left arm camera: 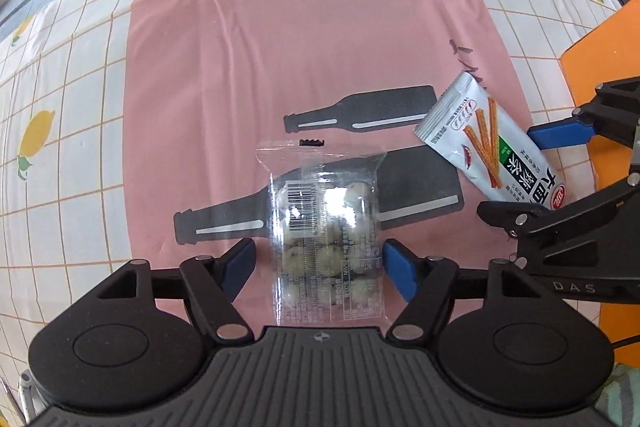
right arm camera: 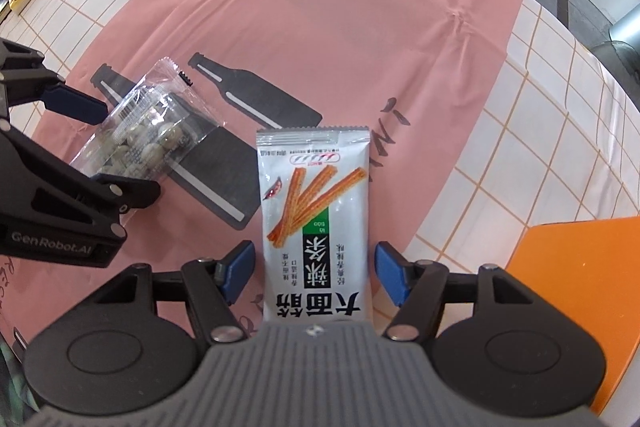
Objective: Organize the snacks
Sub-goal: 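Carry both packets over the orange box with both tools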
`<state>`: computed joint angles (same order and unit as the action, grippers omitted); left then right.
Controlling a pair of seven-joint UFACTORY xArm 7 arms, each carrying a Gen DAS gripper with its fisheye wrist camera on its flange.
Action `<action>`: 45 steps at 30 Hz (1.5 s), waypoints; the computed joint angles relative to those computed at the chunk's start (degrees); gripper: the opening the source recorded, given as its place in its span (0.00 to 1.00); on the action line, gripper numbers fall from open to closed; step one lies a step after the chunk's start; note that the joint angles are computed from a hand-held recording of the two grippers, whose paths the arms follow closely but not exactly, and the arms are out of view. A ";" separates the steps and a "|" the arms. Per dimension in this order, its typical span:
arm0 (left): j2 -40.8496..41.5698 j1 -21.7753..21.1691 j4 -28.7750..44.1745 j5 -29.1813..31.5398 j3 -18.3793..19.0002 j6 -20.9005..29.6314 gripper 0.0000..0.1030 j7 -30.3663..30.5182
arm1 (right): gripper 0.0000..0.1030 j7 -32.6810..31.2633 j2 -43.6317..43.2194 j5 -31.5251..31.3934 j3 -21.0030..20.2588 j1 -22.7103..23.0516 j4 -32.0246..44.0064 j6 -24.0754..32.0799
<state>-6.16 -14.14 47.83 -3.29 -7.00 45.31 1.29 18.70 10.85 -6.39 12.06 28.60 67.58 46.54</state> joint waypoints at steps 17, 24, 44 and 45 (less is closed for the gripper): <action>-3.58 -1.72 -2.83 1.65 -0.70 -2.67 0.58 -2.50 | 0.45 1.93 -1.75 -1.52 0.33 0.72 -1.27 0.19; -6.37 -1.57 -3.88 0.97 -0.67 -1.23 0.57 -1.96 | 0.44 3.77 -2.96 -2.72 0.86 1.59 -0.74 2.80; -26.65 -6.19 -1.00 -6.07 -2.55 13.15 0.57 -1.69 | 0.44 7.47 -26.59 -0.60 5.51 1.46 -5.90 12.86; -26.91 -6.63 -0.30 -6.20 -3.03 13.50 0.57 -1.98 | 0.44 7.61 -28.35 -0.67 5.73 1.20 -6.50 13.64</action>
